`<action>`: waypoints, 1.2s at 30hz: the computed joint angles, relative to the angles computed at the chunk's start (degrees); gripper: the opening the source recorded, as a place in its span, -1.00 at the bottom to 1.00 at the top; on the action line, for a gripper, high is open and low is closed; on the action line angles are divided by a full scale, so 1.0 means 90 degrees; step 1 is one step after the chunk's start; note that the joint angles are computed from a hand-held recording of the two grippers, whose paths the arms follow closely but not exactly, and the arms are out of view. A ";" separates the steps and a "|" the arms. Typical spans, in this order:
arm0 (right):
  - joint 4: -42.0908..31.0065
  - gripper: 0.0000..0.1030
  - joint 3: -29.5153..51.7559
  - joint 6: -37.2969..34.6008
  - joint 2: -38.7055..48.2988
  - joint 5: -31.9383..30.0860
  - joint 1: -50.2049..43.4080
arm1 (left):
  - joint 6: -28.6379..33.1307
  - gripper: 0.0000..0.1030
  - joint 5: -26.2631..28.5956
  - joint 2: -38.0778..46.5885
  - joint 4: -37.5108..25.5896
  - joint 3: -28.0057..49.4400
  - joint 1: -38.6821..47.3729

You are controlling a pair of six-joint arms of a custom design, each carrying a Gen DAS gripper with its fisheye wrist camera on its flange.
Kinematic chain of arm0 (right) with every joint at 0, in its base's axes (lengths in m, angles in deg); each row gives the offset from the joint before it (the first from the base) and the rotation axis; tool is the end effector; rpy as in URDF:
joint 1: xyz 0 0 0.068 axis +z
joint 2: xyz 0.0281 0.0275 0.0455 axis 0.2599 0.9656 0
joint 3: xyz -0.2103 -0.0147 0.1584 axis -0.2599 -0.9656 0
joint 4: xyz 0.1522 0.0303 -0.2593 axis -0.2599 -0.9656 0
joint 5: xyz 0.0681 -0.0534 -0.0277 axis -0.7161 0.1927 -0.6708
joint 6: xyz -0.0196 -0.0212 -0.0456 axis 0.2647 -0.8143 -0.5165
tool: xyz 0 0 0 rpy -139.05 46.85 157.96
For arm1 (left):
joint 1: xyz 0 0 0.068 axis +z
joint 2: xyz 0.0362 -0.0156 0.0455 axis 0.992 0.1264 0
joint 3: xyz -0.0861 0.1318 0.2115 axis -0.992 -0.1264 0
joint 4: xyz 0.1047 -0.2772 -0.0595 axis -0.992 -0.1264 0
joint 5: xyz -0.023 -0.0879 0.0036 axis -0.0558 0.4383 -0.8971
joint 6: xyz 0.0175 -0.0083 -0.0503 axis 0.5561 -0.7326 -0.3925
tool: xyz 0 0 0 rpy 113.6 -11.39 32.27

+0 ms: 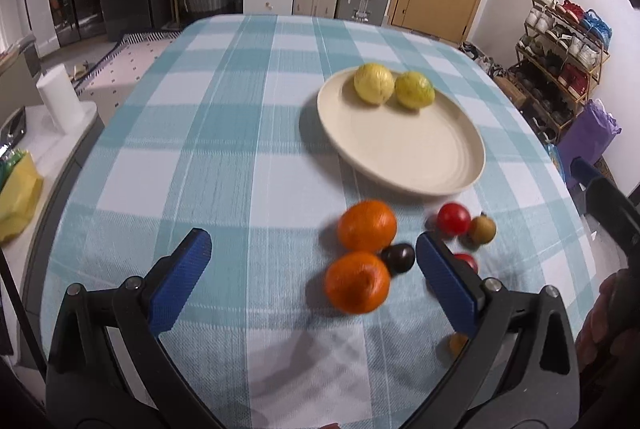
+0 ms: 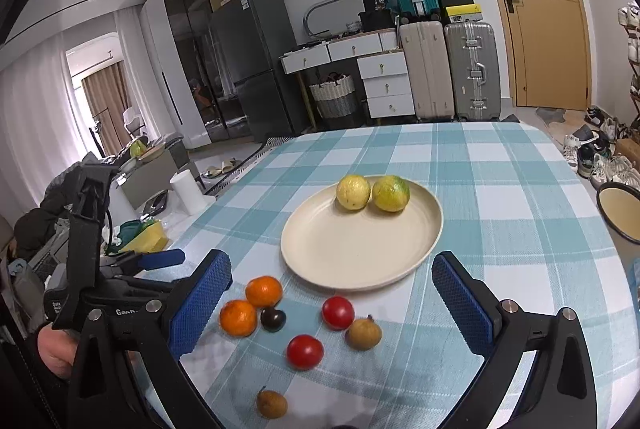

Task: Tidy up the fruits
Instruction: 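Close the left gripper around a mandarin orange and lift it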

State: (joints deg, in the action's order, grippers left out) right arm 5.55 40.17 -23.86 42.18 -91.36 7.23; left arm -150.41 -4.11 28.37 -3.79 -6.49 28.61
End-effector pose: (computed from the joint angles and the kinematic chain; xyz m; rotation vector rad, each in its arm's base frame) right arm 0.1811 0.0007 0.0315 -0.5439 2.0874 0.6778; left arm 0.1573 -0.1858 0.0588 -0.2950 2.4378 -0.0892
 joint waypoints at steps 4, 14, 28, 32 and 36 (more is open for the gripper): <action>0.0027 1.00 -0.0061 -0.0046 0.0082 -0.0008 0.0015 | -0.0029 0.98 0.0205 0.0228 0.0394 -0.0131 -0.0020; 0.0228 1.00 0.0018 -0.0022 0.0526 0.0106 0.0193 | 0.0041 0.97 0.0626 0.0509 0.1250 -0.0411 0.0164; 0.0353 1.00 0.0255 0.0174 0.1027 0.0402 0.0722 | 0.0359 0.33 0.1185 0.0707 0.2232 -0.0719 0.0387; 0.0404 1.00 0.0285 0.0251 0.1075 0.0484 0.0864 | 0.0569 0.02 0.1355 0.0662 0.2586 -0.0838 0.0395; 0.0422 1.00 0.0325 0.0310 0.1127 0.0564 0.0999 | 0.0701 -0.32 0.1579 0.0614 0.2870 -0.0933 0.0392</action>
